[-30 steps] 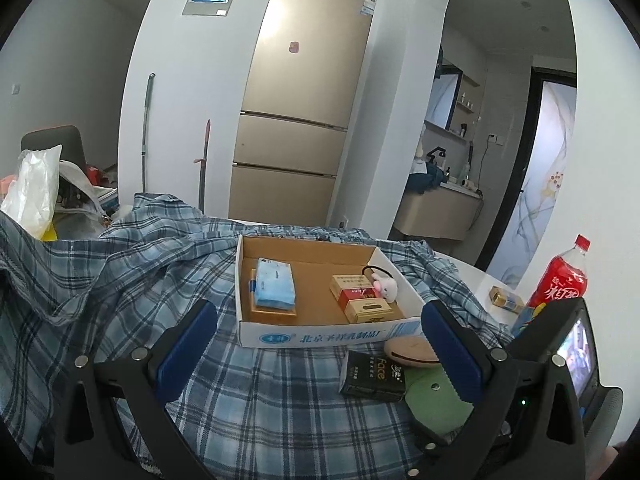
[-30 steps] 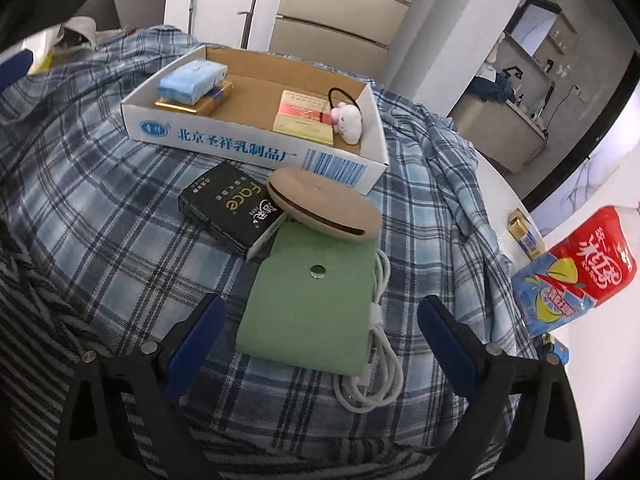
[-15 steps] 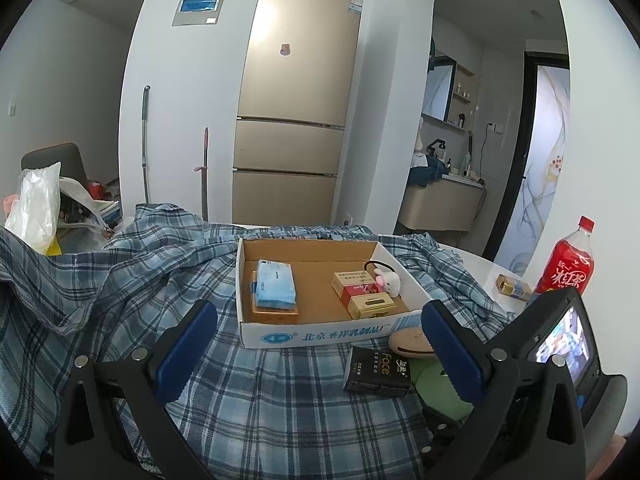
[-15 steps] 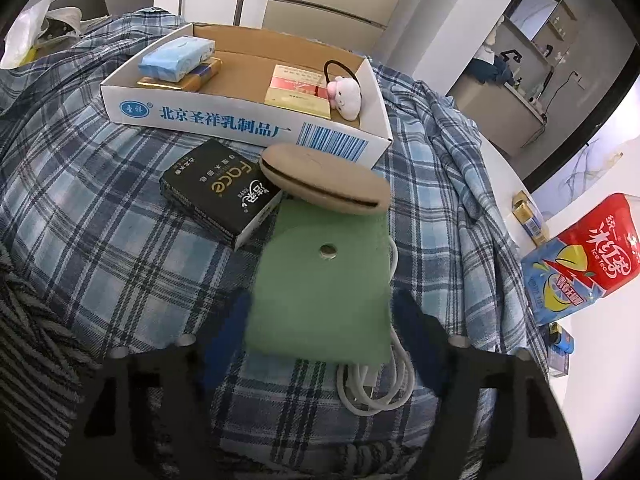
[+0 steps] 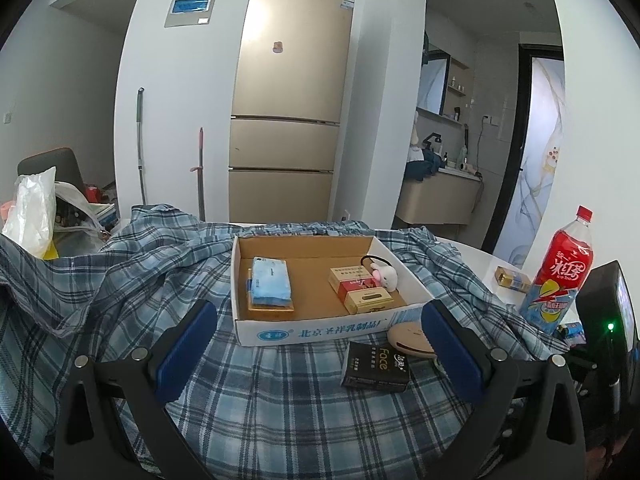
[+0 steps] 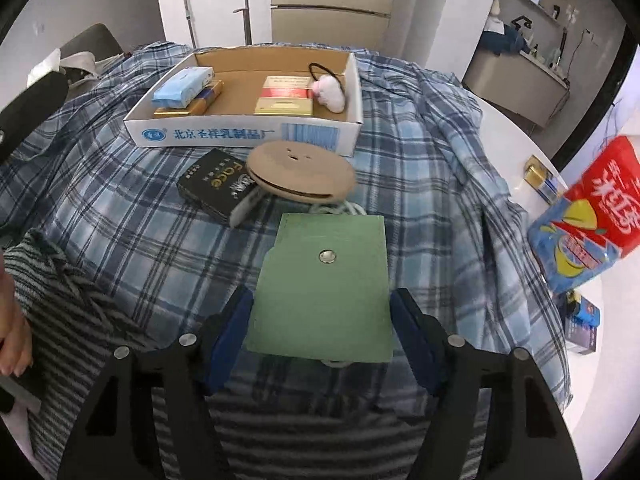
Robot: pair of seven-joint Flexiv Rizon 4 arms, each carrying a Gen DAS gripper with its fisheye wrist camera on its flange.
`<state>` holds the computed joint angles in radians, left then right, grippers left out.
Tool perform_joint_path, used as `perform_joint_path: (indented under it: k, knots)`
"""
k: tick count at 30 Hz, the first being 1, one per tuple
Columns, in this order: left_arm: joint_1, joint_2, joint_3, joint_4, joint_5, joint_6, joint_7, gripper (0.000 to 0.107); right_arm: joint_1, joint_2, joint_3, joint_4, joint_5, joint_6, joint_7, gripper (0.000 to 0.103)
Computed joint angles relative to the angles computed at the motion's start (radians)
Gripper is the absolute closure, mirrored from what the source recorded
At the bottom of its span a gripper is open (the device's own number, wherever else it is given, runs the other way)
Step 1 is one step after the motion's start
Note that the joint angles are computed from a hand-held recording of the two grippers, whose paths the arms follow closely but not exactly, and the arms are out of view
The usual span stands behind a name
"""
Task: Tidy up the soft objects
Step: 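Lift the green pouch with the right gripper while the left tool approaches the black Face pack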
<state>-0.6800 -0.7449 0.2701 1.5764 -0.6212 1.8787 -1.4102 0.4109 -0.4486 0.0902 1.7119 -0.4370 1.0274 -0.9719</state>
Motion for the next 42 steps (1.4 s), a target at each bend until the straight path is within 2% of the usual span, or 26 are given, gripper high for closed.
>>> perform_joint_path:
  k: [2,10,23,42]
  knots:
    - [-0.005,-0.003,0.006,-0.002,-0.001,-0.002,0.001,0.004,0.013,0.008,-0.024,0.018,-0.037,0.011,0.036,0.033]
    - [-0.011,-0.009,0.02,-0.009,0.01,-0.013,-0.011,0.004,0.027,-0.016,-0.045,-0.001,-0.118,0.001,0.032,0.026]
    - [-0.03,-0.016,0.048,-0.014,0.019,-0.025,-0.004,0.004,0.038,-0.07,-0.037,-0.058,-0.1,-0.024,0.017,0.026]
    - [-0.027,-0.012,0.058,-0.011,0.05,-0.036,-0.037,0.004,0.064,-0.071,-0.043,-0.048,-0.138,-0.062,0.015,0.027]
